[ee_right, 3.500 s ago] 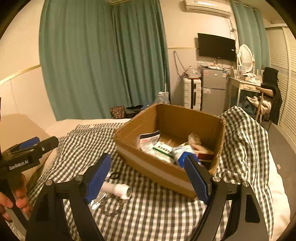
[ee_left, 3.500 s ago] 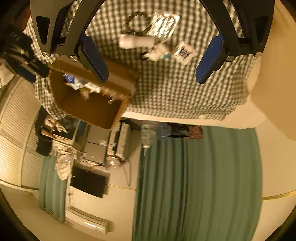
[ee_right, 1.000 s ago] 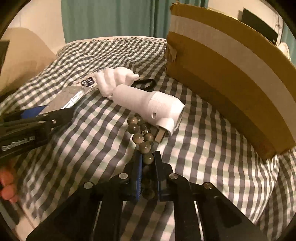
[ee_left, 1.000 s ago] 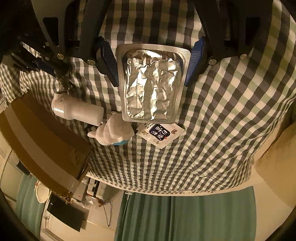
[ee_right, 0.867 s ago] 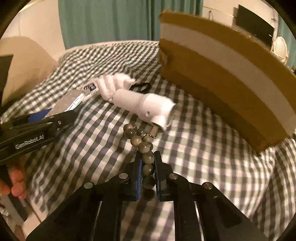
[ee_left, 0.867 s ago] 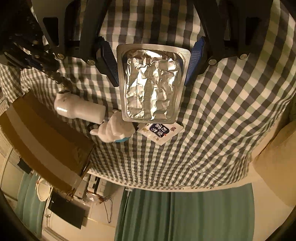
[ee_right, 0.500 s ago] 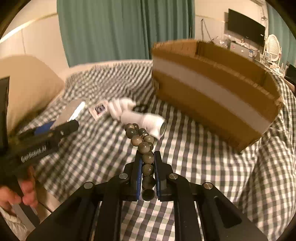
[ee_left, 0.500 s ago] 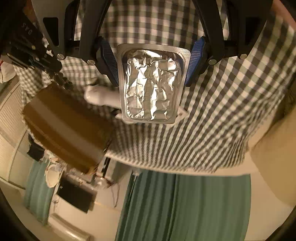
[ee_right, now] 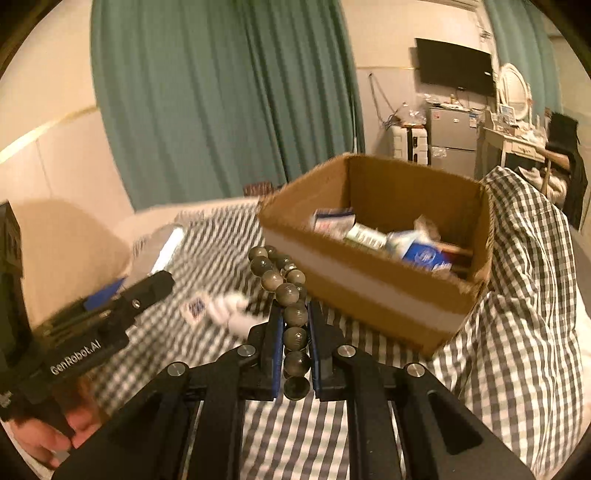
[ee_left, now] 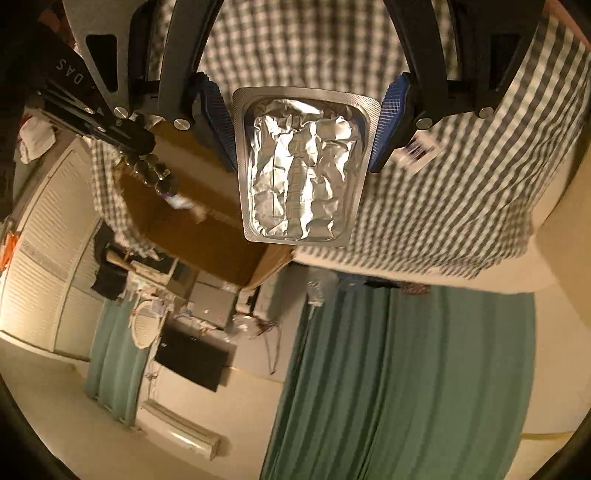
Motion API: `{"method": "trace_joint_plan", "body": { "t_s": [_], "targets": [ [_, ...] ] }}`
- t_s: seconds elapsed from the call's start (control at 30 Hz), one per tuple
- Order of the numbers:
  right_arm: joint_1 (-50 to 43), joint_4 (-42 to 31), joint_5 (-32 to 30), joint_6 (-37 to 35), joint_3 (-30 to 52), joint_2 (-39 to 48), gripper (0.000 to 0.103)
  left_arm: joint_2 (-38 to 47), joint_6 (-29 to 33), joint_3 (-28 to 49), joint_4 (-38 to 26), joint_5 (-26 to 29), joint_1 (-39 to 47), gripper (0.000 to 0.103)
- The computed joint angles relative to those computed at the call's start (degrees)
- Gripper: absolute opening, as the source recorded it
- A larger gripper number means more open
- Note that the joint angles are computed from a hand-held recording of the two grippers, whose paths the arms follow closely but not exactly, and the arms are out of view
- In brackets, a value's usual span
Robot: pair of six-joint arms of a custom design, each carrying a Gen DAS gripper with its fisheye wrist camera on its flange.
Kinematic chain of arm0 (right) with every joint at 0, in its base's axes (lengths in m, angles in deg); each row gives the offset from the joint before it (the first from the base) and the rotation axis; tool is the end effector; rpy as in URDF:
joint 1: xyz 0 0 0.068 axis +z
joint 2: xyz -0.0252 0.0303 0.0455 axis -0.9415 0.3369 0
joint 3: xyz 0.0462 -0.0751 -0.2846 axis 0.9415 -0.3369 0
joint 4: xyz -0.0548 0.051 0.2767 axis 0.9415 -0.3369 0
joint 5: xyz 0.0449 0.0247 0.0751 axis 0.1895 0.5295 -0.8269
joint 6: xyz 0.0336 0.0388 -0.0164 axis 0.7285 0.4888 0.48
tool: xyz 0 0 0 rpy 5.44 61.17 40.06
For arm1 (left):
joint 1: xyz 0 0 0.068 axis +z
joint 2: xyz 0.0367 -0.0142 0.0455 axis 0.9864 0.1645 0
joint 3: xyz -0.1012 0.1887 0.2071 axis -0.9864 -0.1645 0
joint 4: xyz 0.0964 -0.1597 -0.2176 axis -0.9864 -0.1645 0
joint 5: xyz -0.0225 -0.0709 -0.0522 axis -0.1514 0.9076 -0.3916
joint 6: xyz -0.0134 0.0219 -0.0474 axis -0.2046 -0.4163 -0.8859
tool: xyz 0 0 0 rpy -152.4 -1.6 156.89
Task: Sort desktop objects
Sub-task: 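Carry foil tray and bead bracelet into the cardboard box and release both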
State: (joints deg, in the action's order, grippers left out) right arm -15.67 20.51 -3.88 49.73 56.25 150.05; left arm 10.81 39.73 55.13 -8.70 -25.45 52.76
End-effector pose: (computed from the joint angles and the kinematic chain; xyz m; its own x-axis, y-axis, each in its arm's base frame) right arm 0.1765 0.2203 0.2733 -0.5874 0.0111 -0.8093 -0.2316 0.9558 0.1812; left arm 0.2054 -0.1013 0.2637 -0.5488 -0.1156 -0.8279 0.1413 0.9633 -0.2282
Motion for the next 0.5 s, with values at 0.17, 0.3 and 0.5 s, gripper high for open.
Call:
{"method": "trace_joint_plan", "body": {
  "t_s": [0.17, 0.3, 0.5],
  "targets": [
    [-6.0, 0.1, -0.4, -4.9, 2.2, -1.0, 0.011, 8.5, 0.4, 8.3, 3.3, 0.2, -1.7, 0.07],
    [-12.5, 1.6, -4.0, -7.0, 2.8, -1.2, 0.011, 15.5, 2.3, 15.4, 5.5, 0.3, -2.8, 0.07],
    [-20.6, 3.9, -9.7, -10.1, 5.3, 3.6, 0.011, 27.3, 3.2, 24.9, 6.3, 3.7, -1.7, 0.07]
  ]
}}
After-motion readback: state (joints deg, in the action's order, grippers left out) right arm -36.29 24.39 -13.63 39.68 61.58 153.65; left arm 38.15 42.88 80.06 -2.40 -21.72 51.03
